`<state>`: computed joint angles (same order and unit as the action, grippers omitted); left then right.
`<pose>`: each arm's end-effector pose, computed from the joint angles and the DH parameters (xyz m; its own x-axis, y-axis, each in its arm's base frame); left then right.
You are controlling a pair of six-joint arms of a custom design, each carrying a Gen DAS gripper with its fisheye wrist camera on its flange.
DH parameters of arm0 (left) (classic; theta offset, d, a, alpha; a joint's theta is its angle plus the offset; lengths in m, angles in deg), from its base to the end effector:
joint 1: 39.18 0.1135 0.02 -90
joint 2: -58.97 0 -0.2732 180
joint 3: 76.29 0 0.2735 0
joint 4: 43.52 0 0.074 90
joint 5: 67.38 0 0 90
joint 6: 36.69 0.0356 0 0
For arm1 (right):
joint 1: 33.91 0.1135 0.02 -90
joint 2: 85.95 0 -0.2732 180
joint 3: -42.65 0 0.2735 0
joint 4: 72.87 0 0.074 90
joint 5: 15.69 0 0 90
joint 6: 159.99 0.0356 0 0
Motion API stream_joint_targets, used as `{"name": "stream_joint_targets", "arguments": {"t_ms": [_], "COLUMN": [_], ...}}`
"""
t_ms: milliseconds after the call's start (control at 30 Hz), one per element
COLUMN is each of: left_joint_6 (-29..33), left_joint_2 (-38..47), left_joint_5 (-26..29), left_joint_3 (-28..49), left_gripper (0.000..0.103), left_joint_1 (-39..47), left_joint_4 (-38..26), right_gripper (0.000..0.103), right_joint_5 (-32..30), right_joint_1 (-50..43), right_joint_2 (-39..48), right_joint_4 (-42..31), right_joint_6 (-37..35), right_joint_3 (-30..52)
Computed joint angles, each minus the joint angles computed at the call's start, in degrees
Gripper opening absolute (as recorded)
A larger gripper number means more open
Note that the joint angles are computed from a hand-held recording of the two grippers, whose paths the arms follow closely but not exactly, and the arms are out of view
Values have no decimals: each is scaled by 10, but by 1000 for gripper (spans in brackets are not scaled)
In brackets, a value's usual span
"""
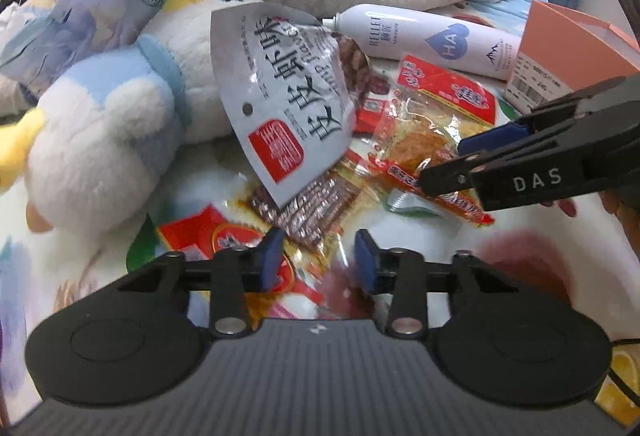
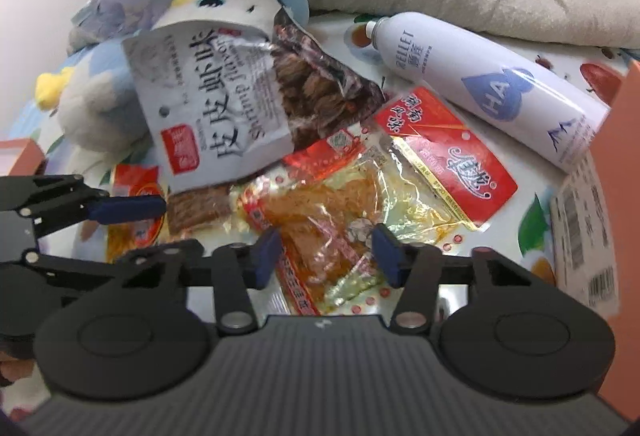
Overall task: Organize snacks
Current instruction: 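Move the left tool to the white shrimp-flavor bag while the right tool approaches the red-printed packet, then close the left tool on the shrimp-flavor bag while the right tool grasps the red-printed packet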
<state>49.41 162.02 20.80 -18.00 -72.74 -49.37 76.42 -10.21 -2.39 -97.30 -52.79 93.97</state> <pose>0.2885 -0.1900 0.1024 -0.6790 0.3688 -0.6348 0.4907 0.8711 -0.0187 0.2577 0.1117 0.1475 -0.8441 -0.0478 -0.5340 -0.1398 0.9812 0.1331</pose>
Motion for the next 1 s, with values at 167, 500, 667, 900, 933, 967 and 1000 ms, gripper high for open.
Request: {"name": "stream_joint_targets", "arguments": {"t_ms": [167,500,667,900,933,967,1000], "left_joint_6": [-23,-60,-77,-161,-162,-168,-177], "left_joint_2": [-34,-90,-142,-80,-64,-43,-26], "left_joint_5": [1,-4,-33,-62,-60,-63,-61], "left_joint_3": [-28,-76,-103,-33,-20,0,19], "left_gripper": [31,29,33,84,84,84,84], "left_joint_1": [-9,-51,-54,-5,-2,-1,1], "left_joint_4": [-17,-28,-1,38,46,48,43], "right_gripper": [47,47,47,45,45,44,43], "right_joint_5": [-5,18,17,23,22,22,23], "right_joint_1": [11,61,65,72,71,71,72], "right_joint_2": [-34,-113,-135,-150,-150,-150,-150], "right_joint_4": [-4,-33,-25,-11,-10,-10,-10], "right_joint_6": [-3,20,21,19,19,18,17], "right_joint_3": [-32,-85,-104,-121,-121,-121,-121]}}
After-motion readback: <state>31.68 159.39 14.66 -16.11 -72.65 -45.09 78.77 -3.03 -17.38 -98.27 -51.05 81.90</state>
